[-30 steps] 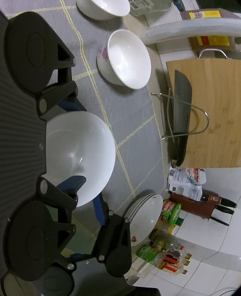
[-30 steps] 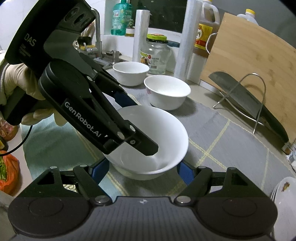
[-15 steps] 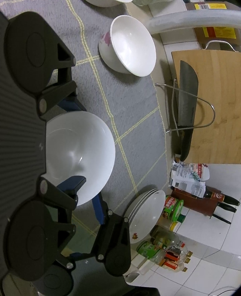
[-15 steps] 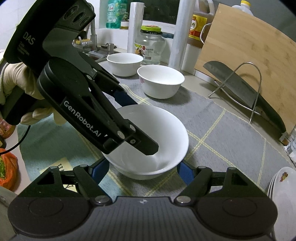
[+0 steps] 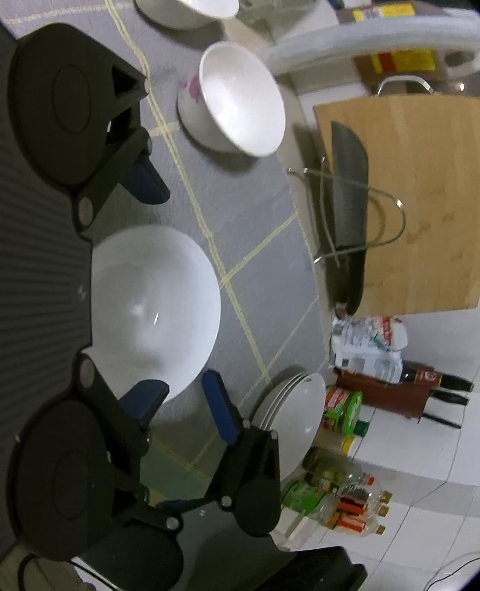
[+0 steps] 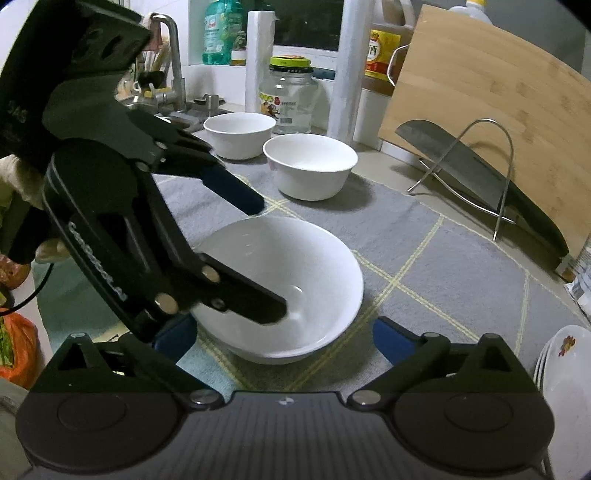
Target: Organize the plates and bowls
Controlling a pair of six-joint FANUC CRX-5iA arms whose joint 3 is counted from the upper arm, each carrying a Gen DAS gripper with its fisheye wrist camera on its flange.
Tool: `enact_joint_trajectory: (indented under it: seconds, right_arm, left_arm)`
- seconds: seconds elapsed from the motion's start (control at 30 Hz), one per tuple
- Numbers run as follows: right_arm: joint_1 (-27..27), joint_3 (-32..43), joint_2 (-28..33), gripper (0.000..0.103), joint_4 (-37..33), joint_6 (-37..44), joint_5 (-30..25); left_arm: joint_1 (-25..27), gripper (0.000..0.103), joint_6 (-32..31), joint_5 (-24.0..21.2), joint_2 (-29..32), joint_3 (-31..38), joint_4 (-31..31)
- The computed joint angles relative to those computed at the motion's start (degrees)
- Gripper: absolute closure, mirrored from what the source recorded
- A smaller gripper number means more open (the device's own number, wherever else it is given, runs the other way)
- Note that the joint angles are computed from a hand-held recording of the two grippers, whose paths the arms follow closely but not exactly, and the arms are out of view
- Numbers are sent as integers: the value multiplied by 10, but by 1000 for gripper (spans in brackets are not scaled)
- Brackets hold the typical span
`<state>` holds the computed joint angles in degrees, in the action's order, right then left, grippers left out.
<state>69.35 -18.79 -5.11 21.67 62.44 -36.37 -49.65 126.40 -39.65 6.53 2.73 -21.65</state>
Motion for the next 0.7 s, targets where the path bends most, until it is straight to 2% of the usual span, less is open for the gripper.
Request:
enact_joint_trajectory:
  seconds: [0.2,0.3,0.63,0.7]
  right_arm:
    - [5,0,-1,0,12,-16,-2]
    - [8,5,2,0,13,-26,-10]
    - [24,4,16,0,77,-107,-17]
    - [27,3,17,0,92,-127,-20]
  left_arm:
    - [-54,1,144,-87,-7,30,-147]
    - [-76,1,197,-126,-12,35,-198]
    - [-121,1,313,-220,-33,22,-275]
    - [-123,1,324,-220,-41,14,-278]
